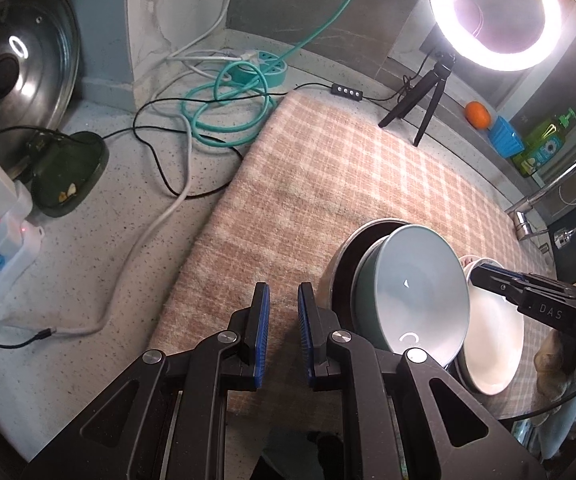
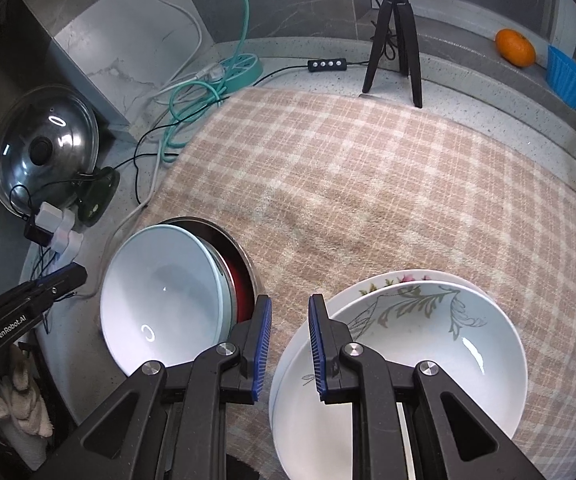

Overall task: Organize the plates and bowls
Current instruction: 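Reposition both tools onto the rim of the nested bowl stack and close them, then lift the nested bowl stack with both tools and carry it onto the plate stack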

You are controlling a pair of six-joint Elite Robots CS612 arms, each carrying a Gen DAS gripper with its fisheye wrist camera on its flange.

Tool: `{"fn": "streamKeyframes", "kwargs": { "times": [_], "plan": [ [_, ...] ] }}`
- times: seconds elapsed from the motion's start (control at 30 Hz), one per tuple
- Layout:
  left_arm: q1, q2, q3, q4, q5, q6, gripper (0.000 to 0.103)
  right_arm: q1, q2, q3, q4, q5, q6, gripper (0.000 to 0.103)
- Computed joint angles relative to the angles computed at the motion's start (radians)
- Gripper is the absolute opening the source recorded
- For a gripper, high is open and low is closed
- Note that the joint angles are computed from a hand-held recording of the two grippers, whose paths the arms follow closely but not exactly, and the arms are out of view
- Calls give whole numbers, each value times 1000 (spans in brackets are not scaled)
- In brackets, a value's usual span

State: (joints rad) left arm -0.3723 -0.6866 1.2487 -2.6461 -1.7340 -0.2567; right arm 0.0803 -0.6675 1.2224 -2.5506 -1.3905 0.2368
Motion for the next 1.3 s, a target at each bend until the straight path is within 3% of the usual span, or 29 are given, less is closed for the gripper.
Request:
{"fn": "streamKeyframes", "kwargs": {
  "times": [0.13,0.47,0.9,1.3],
  "plan": [
    [8,0,-1,-5,-53,-25,13,-9,3,0,2,56,29,17],
    [8,11,-17,33,-120,-12,13,-7,15,-14,31,92,20,17],
    [6,34,-49,92,-143,-2,12,-7,32,-33,67,118,25,12],
    [-10,36,-54,103,-92,39,8,-6,38,-47,87,120,22,8]
  ]
}}
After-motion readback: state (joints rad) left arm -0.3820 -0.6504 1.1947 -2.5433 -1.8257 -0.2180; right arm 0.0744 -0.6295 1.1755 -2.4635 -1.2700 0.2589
